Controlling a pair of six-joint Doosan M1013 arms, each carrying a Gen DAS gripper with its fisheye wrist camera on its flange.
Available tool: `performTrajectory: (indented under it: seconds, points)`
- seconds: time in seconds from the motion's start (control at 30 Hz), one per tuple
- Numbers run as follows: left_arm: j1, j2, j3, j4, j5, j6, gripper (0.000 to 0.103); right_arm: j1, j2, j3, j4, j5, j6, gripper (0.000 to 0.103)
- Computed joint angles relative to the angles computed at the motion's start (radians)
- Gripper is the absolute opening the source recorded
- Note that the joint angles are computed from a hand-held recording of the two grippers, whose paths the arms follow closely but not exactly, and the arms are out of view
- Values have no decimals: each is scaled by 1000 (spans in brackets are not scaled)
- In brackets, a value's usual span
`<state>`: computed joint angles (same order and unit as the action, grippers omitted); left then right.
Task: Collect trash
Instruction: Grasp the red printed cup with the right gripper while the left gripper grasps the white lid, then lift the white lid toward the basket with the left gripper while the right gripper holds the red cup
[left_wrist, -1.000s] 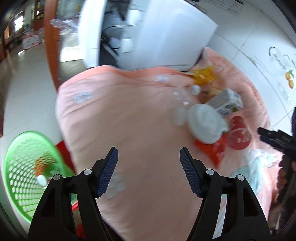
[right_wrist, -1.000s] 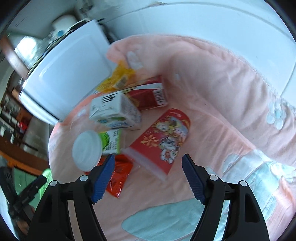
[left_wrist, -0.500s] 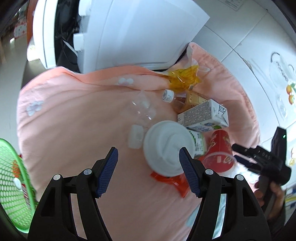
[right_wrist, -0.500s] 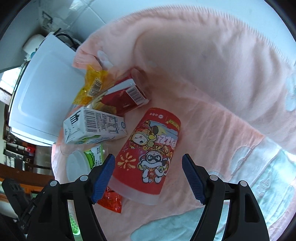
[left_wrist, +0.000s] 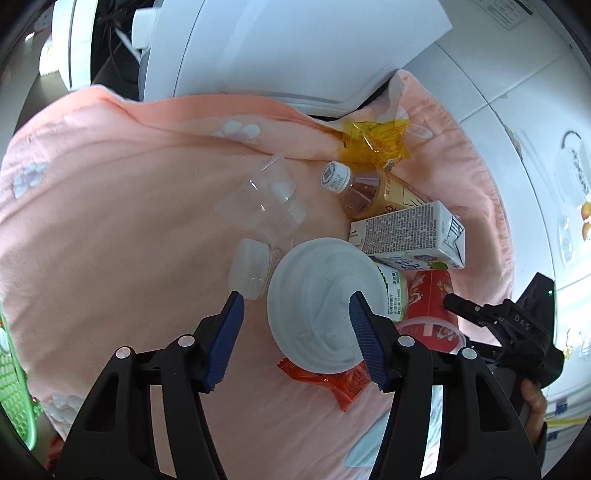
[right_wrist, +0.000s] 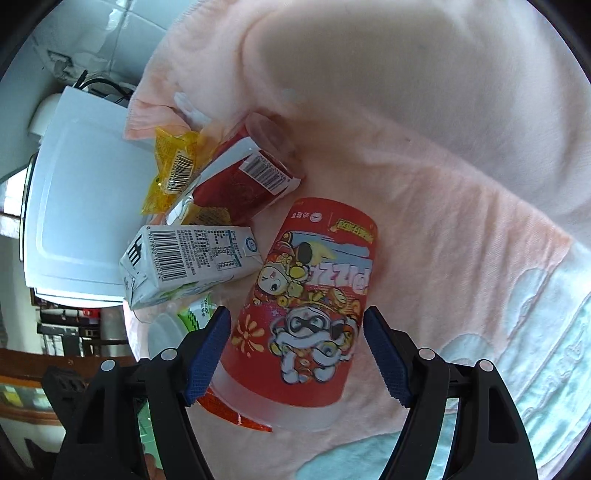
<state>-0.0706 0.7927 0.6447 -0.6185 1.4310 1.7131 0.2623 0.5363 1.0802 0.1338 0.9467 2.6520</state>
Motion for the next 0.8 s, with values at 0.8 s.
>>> performTrajectory:
  seconds: [0.8]
  points:
    - [6,1,3,-70,45,72,27,15,-10,17,19,-7,-70,66]
